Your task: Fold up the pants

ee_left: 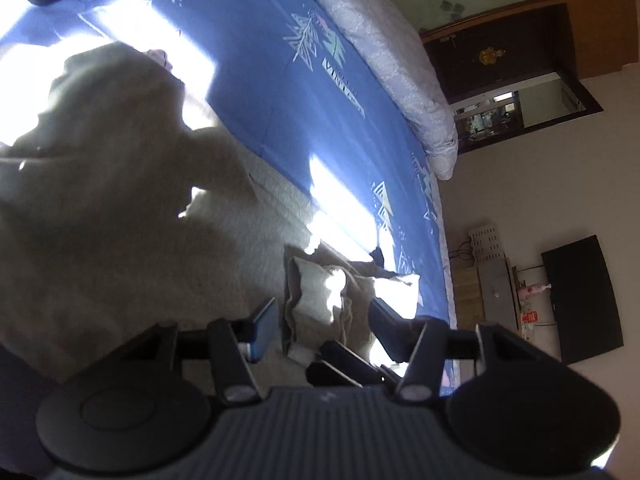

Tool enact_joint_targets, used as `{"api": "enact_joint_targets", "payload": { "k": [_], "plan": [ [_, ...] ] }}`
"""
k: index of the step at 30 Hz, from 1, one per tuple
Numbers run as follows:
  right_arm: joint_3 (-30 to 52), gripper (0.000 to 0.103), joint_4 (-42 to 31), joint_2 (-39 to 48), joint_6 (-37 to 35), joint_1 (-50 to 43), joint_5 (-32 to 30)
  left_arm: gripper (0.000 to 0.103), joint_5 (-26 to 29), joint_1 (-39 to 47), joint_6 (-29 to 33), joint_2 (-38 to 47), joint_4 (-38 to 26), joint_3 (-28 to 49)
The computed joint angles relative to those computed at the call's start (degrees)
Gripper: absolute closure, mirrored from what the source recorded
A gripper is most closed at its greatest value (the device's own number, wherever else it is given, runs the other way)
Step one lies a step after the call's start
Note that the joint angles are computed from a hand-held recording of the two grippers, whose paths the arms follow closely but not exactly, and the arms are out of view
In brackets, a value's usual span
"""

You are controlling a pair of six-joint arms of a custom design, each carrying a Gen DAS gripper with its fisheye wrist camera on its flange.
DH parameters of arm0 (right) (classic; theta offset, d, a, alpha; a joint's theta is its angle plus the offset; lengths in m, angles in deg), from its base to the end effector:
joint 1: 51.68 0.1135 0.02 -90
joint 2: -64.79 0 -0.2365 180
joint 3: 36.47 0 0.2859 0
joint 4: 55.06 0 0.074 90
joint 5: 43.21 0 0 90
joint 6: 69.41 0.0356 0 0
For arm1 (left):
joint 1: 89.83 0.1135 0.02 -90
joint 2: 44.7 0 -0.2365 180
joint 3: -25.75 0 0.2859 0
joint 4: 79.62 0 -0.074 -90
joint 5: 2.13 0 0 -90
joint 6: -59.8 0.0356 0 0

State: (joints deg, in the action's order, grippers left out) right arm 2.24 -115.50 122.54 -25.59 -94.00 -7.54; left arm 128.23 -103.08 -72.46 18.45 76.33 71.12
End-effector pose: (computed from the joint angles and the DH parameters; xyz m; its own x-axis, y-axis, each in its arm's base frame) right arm 0.1536 -0.1007 0.1271 -0.7075 0.0752 -0.7027 -0.3286 0.8453 0.4213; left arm 0.2486 -0.0822 0.1698 -0.9138 -0.3113 -0.2610 0.0403 0.5699 -0.8207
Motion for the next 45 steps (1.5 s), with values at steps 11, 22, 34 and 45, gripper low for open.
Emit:
{"api": "enact_joint_targets", "payload": {
  "k": [11,22,34,45],
  "plan": [
    [-2.3,0.06,19.3,4.8,19.7,3.5,10.3,0.042,16.0,29.0,16.8,-31.3,-27.5,-14.4],
    [-10.3,0.063,11.0,-19.5,21.7,0.2,5.5,0.025,19.0,32.5,-5.5,-21.8,-2.1,-22.7],
    [-11.7,0.102,33.2,-0.2,41.1,11.3,11.1,0.095,8.0,25.1,-4.2,-22.4,0.5,-18.1],
    [-5.4,0.098,19.0,6.0,34.5,-8.3,-5.0,0.094,-19.4,-25.3,13.9,4.6,4.5,15.7]
  ]
}}
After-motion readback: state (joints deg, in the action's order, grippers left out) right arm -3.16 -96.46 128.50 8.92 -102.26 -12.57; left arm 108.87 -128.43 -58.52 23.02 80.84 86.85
